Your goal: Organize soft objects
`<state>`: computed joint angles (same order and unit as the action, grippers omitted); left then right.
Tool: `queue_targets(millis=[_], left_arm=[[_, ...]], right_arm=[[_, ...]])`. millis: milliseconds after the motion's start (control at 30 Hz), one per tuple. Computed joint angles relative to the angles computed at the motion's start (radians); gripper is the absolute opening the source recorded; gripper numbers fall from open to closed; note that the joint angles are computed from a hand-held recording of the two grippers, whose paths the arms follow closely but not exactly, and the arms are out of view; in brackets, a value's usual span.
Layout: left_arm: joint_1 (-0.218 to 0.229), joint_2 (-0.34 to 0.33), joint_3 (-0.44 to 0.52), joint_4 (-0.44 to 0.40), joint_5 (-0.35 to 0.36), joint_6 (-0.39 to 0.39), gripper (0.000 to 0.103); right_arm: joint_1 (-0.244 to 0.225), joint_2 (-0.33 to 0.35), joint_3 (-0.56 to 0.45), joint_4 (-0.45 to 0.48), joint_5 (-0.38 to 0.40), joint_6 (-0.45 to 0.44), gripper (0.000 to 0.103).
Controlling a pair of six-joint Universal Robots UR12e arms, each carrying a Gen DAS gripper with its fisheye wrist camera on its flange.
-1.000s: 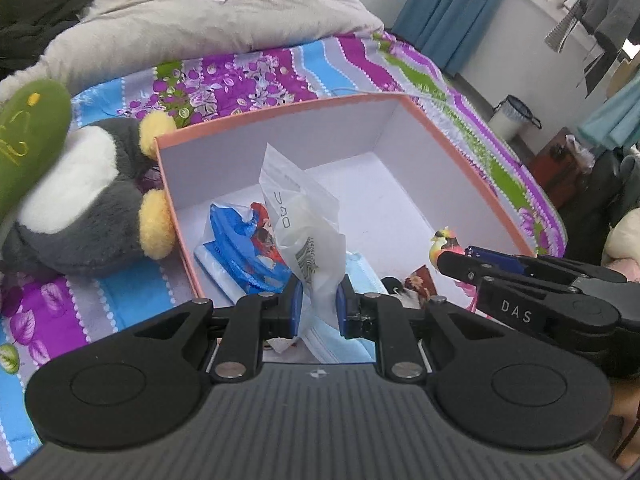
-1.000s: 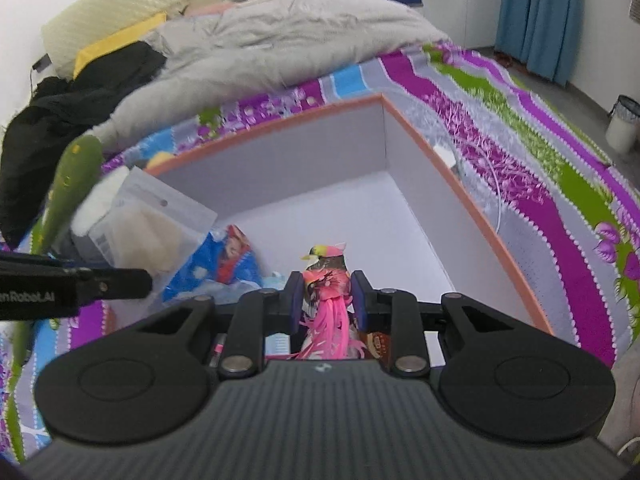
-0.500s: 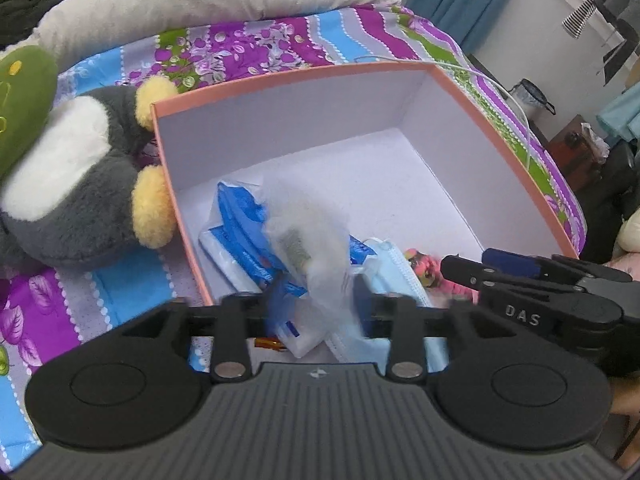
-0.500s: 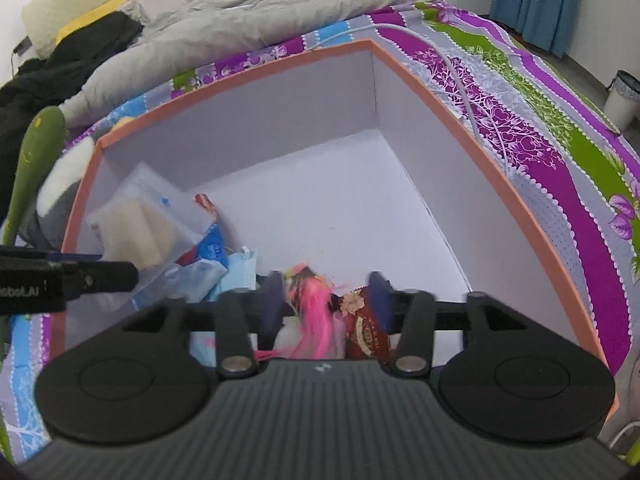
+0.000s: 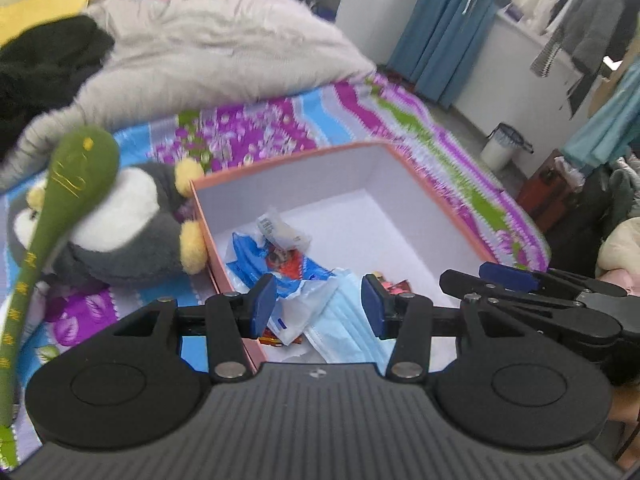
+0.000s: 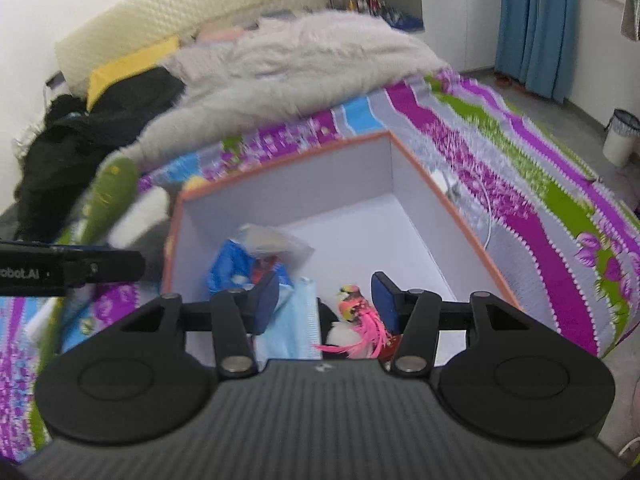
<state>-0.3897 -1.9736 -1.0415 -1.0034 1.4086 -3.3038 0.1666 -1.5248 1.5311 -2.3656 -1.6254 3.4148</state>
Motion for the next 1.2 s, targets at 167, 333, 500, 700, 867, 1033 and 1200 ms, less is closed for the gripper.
queue_targets(millis=[167, 333, 500, 700, 867, 1033, 1200], left_arm=[[-0.005, 0.070, -0.053, 0.049, 0.013, 0.007, 0.053], [-0.009, 0.136, -0.104, 0.079, 0.019, 0.008, 0.053], [-0.012, 0.208, -0.176, 0.117, 0.002, -0.004, 0.053], [-0.023, 0.295, -0.272, 0.179, 0.004, -0.020, 0.053], [-0.039, 0.344, -0.330, 0.217, 0.011, -0.039, 0.053], [-0.064, 0.369, -0.359, 0.242, 0.043, -0.017, 0.053], [-0.072, 0.388, -0.379, 0.252, 0.029, -0.023, 0.053]], right_arm=[[0.018, -0.045, 0.016, -0.003, -0.016, 0.002, 0.055], [0.037, -0.093, 0.039, -0.036, -0.032, 0.012, 0.055], [0.059, -0.148, 0.073, -0.072, -0.050, 0.023, 0.055], [0.092, -0.205, 0.114, -0.128, -0.108, 0.019, 0.055], [0.106, -0.243, 0.146, -0.154, -0.127, 0.032, 0.055], [0.132, -0.265, 0.168, -0.171, -0.157, 0.023, 0.055], [0.154, -0.278, 0.188, -0.186, -0.182, 0.027, 0.055]])
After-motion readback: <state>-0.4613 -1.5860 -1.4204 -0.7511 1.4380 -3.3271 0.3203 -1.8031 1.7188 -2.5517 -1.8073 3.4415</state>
